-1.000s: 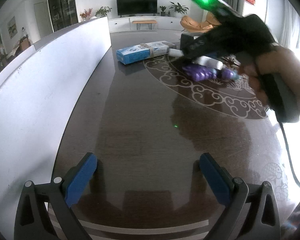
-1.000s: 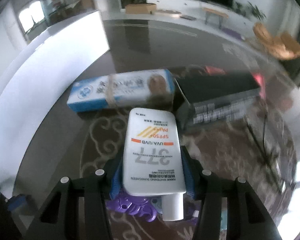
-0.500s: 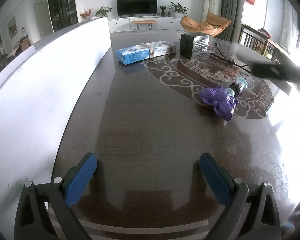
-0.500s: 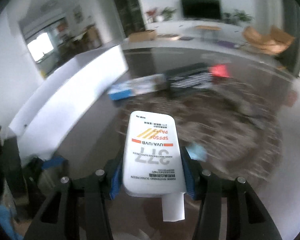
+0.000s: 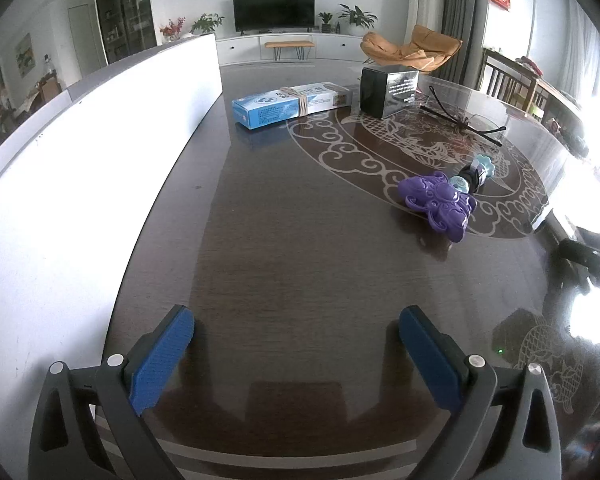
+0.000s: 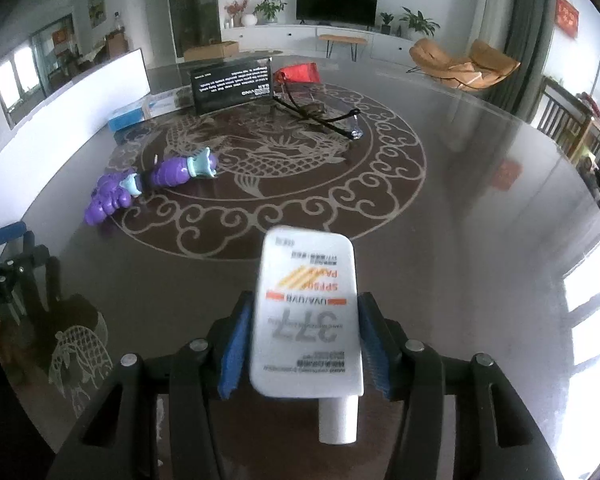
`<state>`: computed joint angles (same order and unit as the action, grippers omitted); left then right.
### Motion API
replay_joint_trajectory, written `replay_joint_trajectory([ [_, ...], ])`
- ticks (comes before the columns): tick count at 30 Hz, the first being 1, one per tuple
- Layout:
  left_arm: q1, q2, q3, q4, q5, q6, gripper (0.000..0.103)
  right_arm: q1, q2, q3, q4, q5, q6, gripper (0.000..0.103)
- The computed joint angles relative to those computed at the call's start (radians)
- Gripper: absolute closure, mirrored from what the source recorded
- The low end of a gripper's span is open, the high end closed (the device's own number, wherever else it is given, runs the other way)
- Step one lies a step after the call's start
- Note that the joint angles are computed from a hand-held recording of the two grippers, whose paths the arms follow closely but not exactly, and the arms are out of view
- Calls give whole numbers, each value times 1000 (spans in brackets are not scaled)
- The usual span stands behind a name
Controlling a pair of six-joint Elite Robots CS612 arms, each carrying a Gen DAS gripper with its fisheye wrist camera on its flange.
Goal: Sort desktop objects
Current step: 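Lift the sunscreen bottle with the right tool while the left tool grasps the purple toy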
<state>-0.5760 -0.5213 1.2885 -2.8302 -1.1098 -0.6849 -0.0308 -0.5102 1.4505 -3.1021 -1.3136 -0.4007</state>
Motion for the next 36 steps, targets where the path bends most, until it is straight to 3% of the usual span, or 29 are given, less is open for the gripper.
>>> replay_joint_trajectory([
  [4,0,0,0,0,0,0,0,3,17,-10,-19,14,13,21],
  [6,0,0,0,0,0,0,0,7,27,-16,-37,10,17,16],
  [17,-1,-4,5,1,-11,3,0,9,29,-31,9,12,3,1],
  [21,0,6,-16,-19,-76,102,0,9,29,-30,8,13,2,1],
  [29,31,96,-251,146,-204,252,0,8,28,-29,10,21,-8,1],
  [35,43,196,-452,196,-259,376,0,8,28,-28,10,28,-11,1],
  [36,42,203,-464,193,-261,391,5,8,28,-28,10,30,-10,1],
])
